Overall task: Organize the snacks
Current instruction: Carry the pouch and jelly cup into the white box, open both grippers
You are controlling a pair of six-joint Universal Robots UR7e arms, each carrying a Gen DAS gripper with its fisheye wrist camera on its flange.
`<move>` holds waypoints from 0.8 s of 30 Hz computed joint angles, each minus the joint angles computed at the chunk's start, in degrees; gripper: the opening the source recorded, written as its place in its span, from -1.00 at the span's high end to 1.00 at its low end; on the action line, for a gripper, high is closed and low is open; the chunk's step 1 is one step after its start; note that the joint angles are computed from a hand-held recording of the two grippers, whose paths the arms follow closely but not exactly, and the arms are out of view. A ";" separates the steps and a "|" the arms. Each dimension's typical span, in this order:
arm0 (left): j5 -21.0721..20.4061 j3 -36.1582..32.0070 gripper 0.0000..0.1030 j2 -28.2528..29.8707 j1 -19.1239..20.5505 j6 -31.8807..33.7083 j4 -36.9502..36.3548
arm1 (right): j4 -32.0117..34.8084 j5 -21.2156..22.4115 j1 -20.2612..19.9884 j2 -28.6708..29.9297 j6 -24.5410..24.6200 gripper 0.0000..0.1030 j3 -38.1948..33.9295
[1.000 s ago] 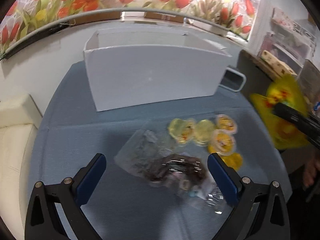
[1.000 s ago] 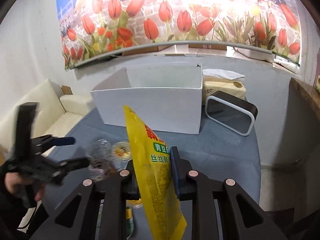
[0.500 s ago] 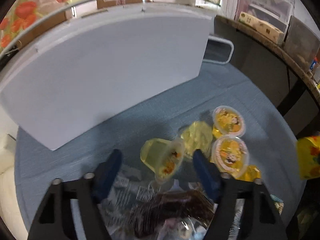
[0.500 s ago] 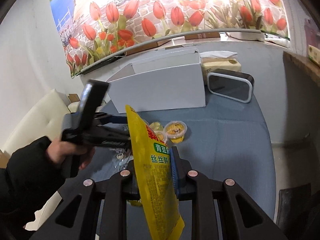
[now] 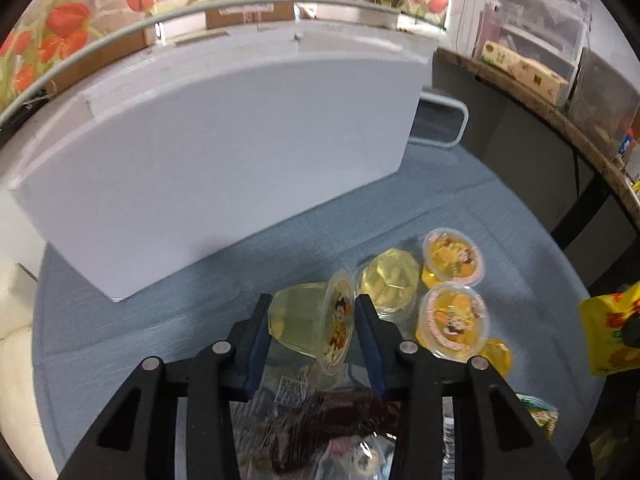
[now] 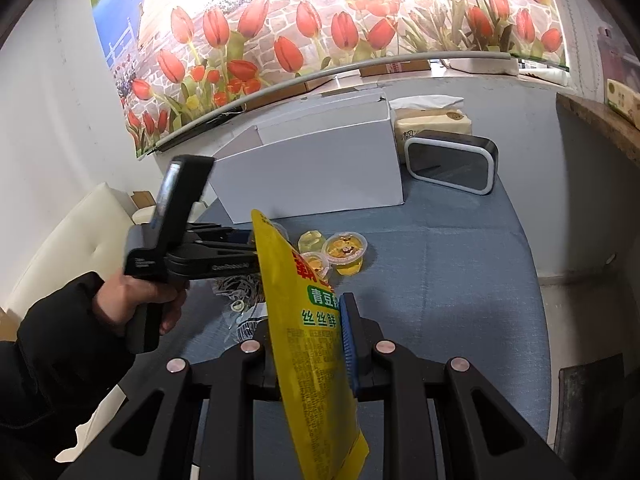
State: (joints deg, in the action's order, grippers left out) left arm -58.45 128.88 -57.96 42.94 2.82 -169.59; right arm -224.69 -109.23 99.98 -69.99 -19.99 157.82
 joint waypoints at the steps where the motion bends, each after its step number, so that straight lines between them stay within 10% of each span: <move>1: -0.22 0.50 0.13 -0.78 -0.21 -0.24 -0.22 | -0.01 0.05 0.03 0.11 0.03 0.56 -0.09; 12: -1.07 3.07 0.13 -9.70 -3.19 -2.89 -0.16 | 6.58 -0.35 2.61 0.94 -0.89 0.56 -6.36; 24: 1.40 -8.00 0.12 -6.81 0.03 -0.38 -1.62 | 21.07 -1.06 5.45 6.27 -4.96 0.56 -30.00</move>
